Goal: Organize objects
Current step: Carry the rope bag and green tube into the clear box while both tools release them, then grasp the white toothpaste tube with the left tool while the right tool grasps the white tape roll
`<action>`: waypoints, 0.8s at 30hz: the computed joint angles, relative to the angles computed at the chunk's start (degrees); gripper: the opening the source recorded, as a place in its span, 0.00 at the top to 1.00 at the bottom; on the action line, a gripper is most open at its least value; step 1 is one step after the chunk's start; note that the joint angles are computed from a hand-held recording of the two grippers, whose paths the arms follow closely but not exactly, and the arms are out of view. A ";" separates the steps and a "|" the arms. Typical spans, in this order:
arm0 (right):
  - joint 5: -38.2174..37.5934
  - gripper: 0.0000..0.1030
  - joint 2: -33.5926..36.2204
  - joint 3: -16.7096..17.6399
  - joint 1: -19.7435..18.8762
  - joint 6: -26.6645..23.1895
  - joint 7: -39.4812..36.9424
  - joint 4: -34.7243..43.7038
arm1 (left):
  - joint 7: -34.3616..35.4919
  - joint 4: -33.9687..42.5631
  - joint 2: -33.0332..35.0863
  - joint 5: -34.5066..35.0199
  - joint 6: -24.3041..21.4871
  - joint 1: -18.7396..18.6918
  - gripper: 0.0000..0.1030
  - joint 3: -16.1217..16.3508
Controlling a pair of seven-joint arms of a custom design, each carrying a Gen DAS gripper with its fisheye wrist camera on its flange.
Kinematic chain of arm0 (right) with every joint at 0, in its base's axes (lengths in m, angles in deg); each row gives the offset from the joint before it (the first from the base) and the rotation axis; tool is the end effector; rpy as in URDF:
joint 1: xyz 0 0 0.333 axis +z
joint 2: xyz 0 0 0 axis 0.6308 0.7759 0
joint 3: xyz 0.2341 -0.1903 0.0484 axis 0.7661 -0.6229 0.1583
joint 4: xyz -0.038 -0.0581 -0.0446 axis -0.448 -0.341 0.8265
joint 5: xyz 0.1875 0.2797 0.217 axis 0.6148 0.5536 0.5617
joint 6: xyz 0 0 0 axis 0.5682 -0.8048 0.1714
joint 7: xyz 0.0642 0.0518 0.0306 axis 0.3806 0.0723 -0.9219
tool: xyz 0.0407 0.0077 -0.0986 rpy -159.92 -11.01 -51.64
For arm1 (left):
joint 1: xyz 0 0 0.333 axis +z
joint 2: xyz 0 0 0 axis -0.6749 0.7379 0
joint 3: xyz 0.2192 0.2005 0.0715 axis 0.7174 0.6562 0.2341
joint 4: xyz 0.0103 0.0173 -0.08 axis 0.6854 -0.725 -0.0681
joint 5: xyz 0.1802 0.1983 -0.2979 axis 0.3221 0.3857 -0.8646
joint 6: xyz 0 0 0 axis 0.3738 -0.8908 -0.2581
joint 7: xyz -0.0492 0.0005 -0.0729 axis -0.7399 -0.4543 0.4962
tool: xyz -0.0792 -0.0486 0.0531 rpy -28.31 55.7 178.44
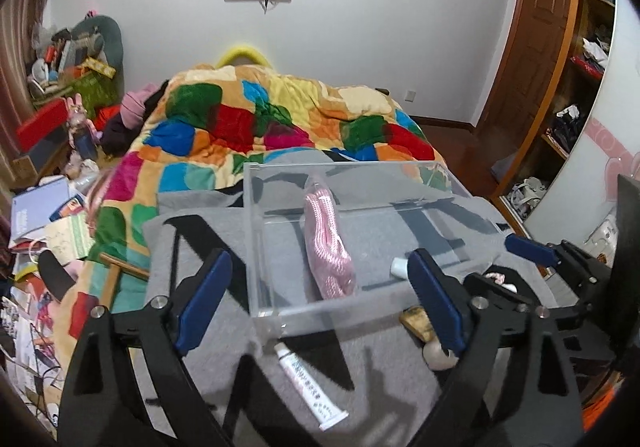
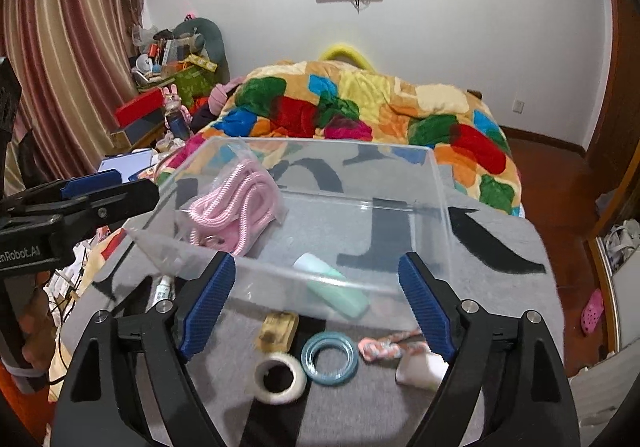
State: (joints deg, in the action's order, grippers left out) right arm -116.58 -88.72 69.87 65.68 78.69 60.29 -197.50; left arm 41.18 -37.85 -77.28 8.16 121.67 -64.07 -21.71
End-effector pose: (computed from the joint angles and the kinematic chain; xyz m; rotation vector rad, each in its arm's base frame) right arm 0.4229 0.3827 0.5479 -1.8045 1.5118 -0.5629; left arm 0.4607 -0.4004 0.5568 -1.5838 1.9909 -0.9892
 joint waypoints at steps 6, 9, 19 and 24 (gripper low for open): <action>-2.43 0.20 -3.60 1.41 -0.32 0.97 4.16 -4.09 | 0.17 -4.54 -3.09 0.38 0.37 0.45 0.07 -0.98; -1.50 0.20 -4.65 1.62 -0.06 2.12 4.97 -6.31 | 0.60 -6.85 -3.86 -0.87 0.51 0.87 0.07 -1.49; 4.15 0.24 -3.43 1.58 1.91 5.08 2.37 -10.25 | 6.09 -11.29 -2.53 -11.12 -0.57 0.34 0.30 -1.53; 5.69 0.45 -1.53 1.33 2.34 4.88 1.01 -9.30 | 0.83 -11.15 -1.30 -4.56 -0.75 0.08 0.50 -1.83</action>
State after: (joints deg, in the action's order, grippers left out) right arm -110.88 -90.24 71.21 68.03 83.58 61.30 -206.81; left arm 42.01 -49.00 -78.58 3.60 120.92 -63.99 -23.54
